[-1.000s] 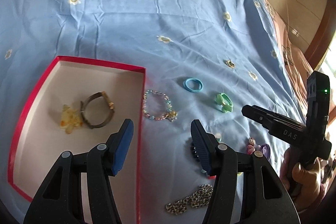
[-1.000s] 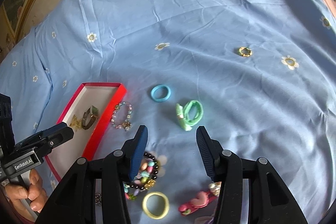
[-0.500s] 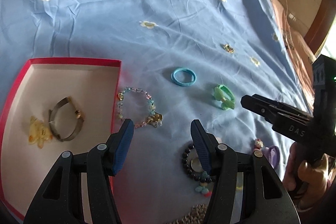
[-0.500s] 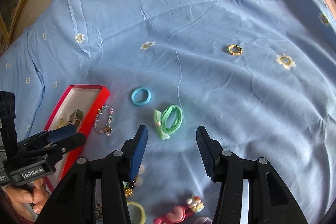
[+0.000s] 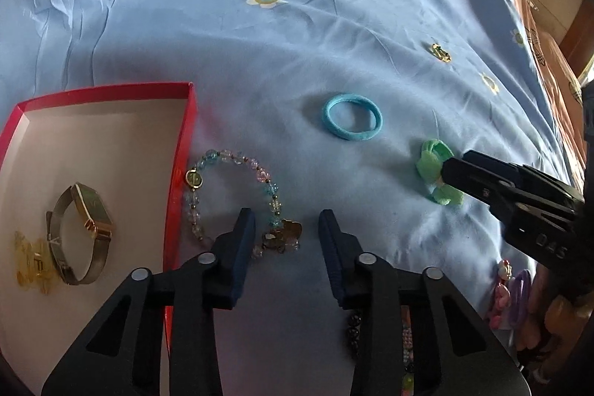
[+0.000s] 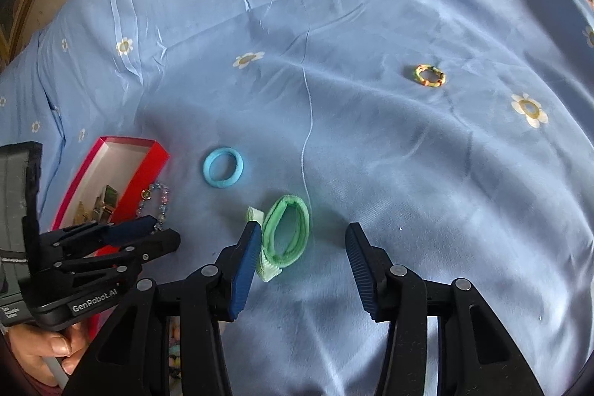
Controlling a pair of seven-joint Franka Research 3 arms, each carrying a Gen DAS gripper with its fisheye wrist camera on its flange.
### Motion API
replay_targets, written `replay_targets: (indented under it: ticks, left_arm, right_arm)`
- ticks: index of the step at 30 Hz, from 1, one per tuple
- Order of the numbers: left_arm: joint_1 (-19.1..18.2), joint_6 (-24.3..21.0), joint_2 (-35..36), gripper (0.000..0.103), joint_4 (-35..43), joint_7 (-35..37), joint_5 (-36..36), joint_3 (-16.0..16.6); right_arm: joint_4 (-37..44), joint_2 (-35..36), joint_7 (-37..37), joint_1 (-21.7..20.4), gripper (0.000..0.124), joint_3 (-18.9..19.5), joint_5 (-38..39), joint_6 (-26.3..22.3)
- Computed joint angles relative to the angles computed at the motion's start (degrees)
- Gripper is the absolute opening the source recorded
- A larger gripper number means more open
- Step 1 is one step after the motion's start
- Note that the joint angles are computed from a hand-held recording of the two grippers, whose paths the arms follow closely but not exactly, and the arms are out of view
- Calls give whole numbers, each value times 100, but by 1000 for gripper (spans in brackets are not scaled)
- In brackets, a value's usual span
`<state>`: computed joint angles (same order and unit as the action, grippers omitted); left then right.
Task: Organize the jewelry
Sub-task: 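Grasp the crystal bead bracelet with the left tool while the right tool grasps the green hair tie, then carry the bracelet and hair tie into the red box while both tools open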
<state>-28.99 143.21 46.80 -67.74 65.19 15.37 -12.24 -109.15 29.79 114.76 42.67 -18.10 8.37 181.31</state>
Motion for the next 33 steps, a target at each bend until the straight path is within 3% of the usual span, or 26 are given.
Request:
replay_targets:
  ticks: [1, 2, 3, 15, 24, 33]
  left_arm:
    - [21, 36, -7, 17, -18, 30, -19, -26]
    - [137, 94, -4, 9, -53, 188, -152, -173]
    - [201, 155, -22, 8, -110, 290, -241, -252]
    - [563, 1287, -861, 8, -1487, 613, -706, -585]
    - [849, 2019, -1626, 8, -2541, 612, -934, -805]
    - [1238, 2578, -2293, 8, -3486, 680, -1298, -1106]
  right_arm:
    - [41, 31, 12, 46, 36, -56, -14, -50]
    - [84, 68, 42, 114, 21, -141, -46, -115]
    - [127, 96, 69, 132, 7, -171, -81, -191]
    - [-474, -281, 190, 612, 2, -565, -119, 224]
    - [-874, -594, -263, 1244, 2, -932, 440, 514]
    - [-940, -693, -795, 1554, 2, -934, 1005, 609]
